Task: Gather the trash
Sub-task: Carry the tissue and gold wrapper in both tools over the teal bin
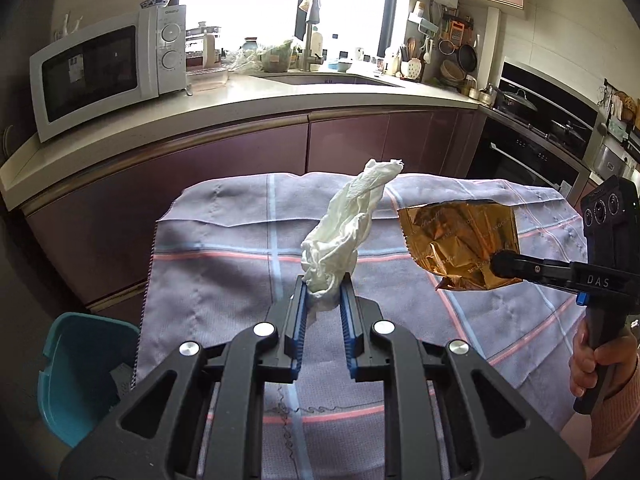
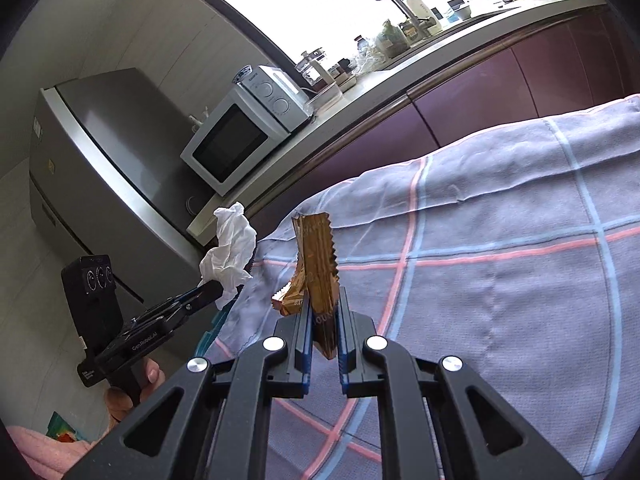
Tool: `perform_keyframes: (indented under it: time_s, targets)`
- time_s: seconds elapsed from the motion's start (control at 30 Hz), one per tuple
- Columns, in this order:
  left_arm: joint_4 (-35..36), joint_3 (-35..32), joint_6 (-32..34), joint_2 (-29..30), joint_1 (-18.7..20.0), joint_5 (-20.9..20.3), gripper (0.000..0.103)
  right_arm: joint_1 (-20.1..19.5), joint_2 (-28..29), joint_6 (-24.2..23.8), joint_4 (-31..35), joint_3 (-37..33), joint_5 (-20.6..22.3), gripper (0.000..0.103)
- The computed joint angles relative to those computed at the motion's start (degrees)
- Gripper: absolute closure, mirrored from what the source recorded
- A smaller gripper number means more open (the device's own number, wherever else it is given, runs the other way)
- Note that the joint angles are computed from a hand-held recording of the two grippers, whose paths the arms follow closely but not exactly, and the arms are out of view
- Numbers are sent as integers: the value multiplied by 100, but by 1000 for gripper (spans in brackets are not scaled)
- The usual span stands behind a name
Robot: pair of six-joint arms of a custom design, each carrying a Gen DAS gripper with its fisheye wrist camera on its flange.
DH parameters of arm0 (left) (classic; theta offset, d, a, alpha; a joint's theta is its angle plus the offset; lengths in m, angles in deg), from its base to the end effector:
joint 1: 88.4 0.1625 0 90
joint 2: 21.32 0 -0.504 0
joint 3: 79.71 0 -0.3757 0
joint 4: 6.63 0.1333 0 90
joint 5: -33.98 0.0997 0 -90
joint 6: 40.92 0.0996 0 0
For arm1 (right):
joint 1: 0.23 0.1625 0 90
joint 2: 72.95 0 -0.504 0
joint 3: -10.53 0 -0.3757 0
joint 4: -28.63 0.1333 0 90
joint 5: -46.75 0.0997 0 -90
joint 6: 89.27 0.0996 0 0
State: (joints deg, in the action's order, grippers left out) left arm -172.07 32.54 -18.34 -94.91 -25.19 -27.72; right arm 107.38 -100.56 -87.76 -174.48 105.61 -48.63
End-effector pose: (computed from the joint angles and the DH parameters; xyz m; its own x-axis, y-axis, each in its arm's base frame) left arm -0.0949 -0.5885 0.4007 -0.7052 0.4070 -0.5805 0.6842 0.6051 -0.4070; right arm 0.3394 -0.6594 0.0510 -0.9745 -0.2197 0.0467 -0.1859 0.6724 -0.7164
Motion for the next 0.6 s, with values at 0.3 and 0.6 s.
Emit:
perform_keyframes:
  time_s: [0.3, 0.6]
  targets:
    - [1, 384, -81, -664, 212, 215, 87, 267, 303, -70, 530, -427, 179, 94]
    - [-201, 599, -60, -1163, 387, 558, 87, 480, 661, -218, 1281, -1135, 406, 94]
